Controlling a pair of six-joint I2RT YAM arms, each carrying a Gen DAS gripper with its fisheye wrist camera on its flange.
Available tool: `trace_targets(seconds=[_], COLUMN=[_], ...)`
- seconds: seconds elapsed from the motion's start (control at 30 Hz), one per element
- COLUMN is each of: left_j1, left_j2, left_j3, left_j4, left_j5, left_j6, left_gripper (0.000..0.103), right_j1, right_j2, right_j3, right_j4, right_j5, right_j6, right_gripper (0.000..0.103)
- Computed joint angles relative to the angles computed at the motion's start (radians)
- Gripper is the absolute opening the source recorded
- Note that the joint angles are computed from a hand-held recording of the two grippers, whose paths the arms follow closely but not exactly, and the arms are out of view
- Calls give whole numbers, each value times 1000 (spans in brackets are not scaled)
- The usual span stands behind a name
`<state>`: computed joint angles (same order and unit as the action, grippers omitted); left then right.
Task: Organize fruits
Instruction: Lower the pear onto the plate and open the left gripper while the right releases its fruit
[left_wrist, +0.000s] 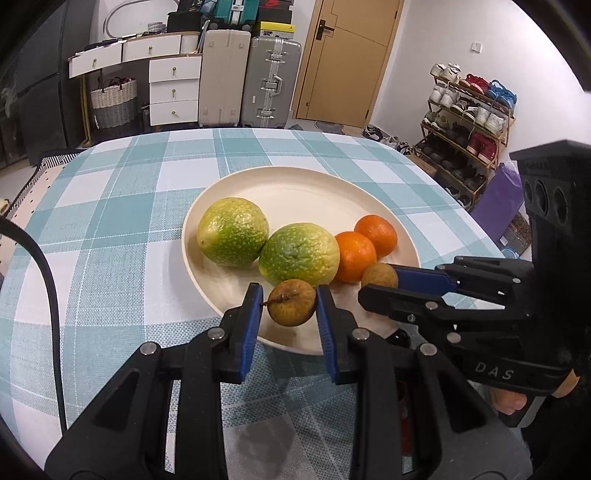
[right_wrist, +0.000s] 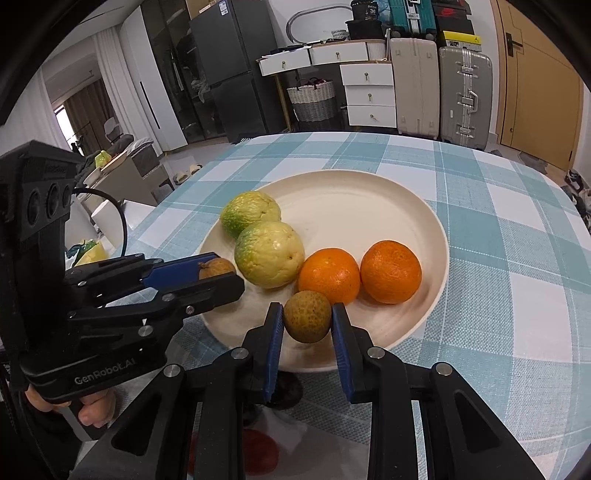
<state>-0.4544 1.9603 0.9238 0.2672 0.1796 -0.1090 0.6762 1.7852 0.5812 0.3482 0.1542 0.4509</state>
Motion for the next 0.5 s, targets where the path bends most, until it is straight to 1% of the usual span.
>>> trace_targets(seconds=[0.3, 0.43, 0.5], left_j1=[-8, -9, -15], left_j2=[-6, -16, -22], left_j3=[-7, -24, -33], left_j4=[5, 27, 29], left_j5=[-14, -18, -33], left_j6=[4, 2, 6], left_gripper=[26, 26, 27], right_j1=[-44, -40, -34], right_j2=[21, 14, -1], right_j3=[11, 6, -5], right_j4=[9, 6, 5], right_j5=[4, 22, 23], right_j6=[-14, -16, -12], right_gripper=[27, 27, 30])
